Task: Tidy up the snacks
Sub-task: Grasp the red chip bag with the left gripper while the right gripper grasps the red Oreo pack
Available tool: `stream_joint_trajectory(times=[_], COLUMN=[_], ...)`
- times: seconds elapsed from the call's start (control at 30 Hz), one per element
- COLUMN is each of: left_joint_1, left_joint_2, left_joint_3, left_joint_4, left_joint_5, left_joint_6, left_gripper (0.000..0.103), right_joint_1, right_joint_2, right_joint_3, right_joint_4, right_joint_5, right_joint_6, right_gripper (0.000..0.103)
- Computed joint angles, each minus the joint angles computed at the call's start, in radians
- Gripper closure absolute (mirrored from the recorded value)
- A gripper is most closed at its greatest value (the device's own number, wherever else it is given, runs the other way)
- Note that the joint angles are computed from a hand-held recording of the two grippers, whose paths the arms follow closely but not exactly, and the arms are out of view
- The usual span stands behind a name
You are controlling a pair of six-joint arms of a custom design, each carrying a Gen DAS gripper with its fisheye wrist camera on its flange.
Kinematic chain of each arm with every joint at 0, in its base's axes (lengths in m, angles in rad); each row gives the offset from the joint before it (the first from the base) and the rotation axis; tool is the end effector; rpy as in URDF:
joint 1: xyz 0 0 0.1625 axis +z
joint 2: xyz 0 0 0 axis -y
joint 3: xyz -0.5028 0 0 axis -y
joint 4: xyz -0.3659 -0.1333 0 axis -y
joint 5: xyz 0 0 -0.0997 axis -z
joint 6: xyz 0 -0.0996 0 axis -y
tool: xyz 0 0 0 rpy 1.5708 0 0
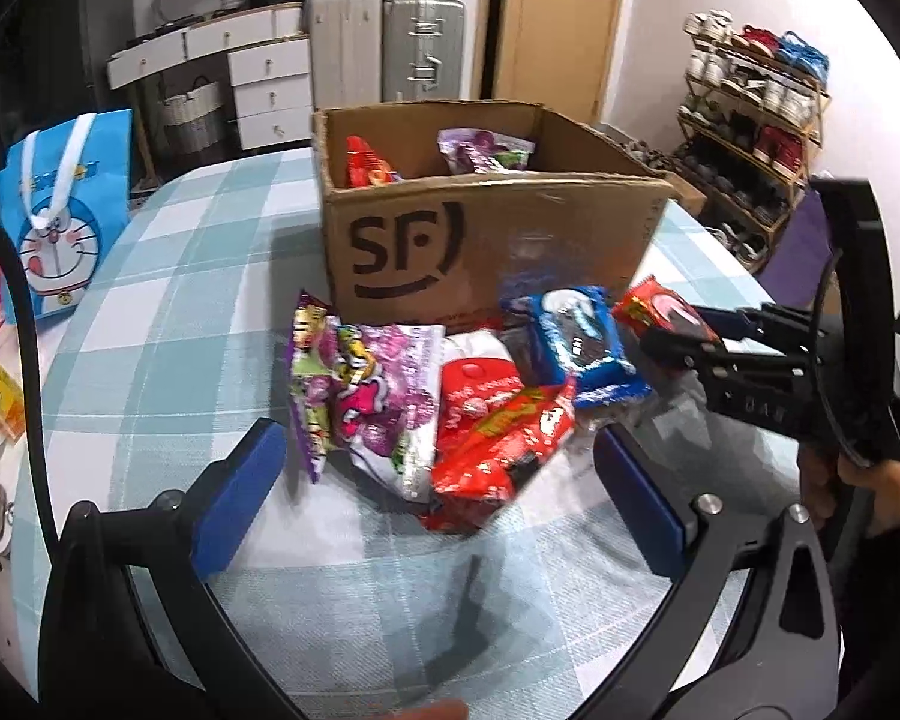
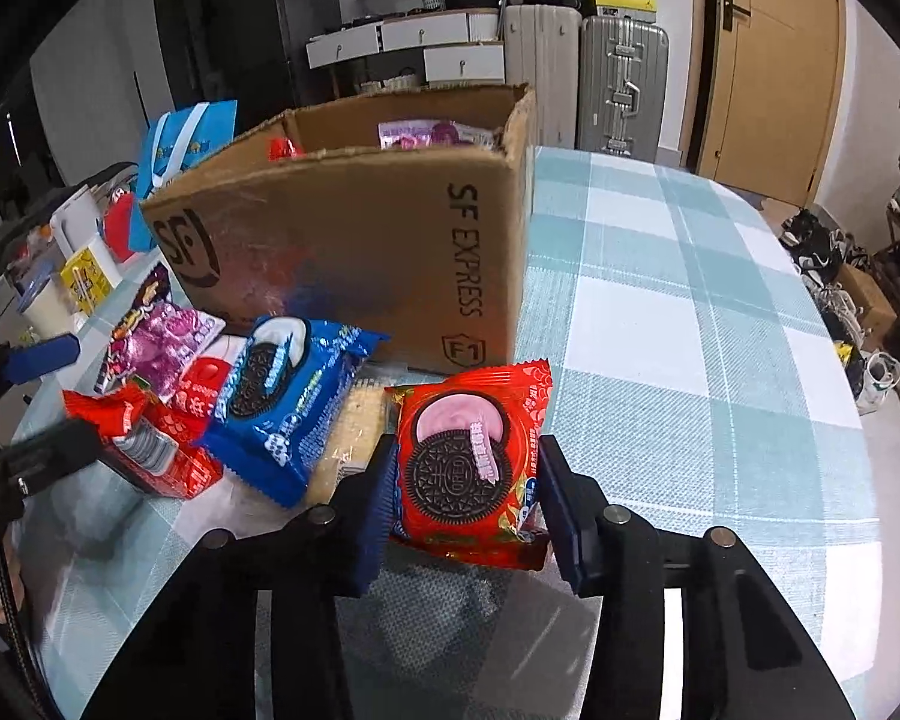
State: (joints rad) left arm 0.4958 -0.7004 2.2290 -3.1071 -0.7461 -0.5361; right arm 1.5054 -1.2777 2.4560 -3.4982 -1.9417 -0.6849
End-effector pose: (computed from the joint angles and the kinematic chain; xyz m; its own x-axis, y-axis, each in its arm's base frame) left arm -0.3417 -0.4195 0.0542 -0.7312 0.2680 -0.6274 0.5887 0.7126 -0.3817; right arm 0.0694 -0.4269 0.3057 -0.7381 -0.2243 0.6364 -0.5411 0.7603 -0.3595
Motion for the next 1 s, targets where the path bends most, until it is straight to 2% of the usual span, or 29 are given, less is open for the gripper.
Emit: stream_joint_trajectory(times=[0.13,0.23,0.43,0.67,0.8,0.9,1.0], left_joint_1=[0.008,0.013,0.01,0.009,0.013,0.014,0.015], left_joint_2=[0.013,0.026,0.051,0.07,0.066,0.058,0.05], left_joint_3=[-0.007,-0.019,-0.027,-0.038,-0.031,-0.025,-0.018], left_joint_4=[0.006,0.041,0.023,0.034,0.014,0.008,0.001], left_joint_5=[-0.021,-0.011,0.019,0.043,0.044,0.042,0.036], left_joint_6=[0.014,-0.013,-0.009,-0.019,-0.014,-0.01,-0.009], left_gripper=[0.001,0.001,0.002,0.024,0.048,0.057,0.06], right_joint_1=[0.001,-0.001,-0.003,-0.003,-0.003,-0.004,-0.004], right_joint_2=[-0.015,-0.019,-0.02,-0.021,-0.022,-0.02,-0.021], right_joint_3=[0.002,0.002,0.0,-0.002,-0.002,-0.002,-0.002], right_joint_4=[0.005,0.011,0.017,0.02,0.02,0.017,0.017], right_joint_5=[0.009,0.01,0.015,0.013,0.016,0.017,0.017], right_joint_6=[0.013,0.014,0.015,0.019,0.018,0.019,0.019], right_gripper=[0.058,0.058,0.058,0.058,0.058,0.058,0.058])
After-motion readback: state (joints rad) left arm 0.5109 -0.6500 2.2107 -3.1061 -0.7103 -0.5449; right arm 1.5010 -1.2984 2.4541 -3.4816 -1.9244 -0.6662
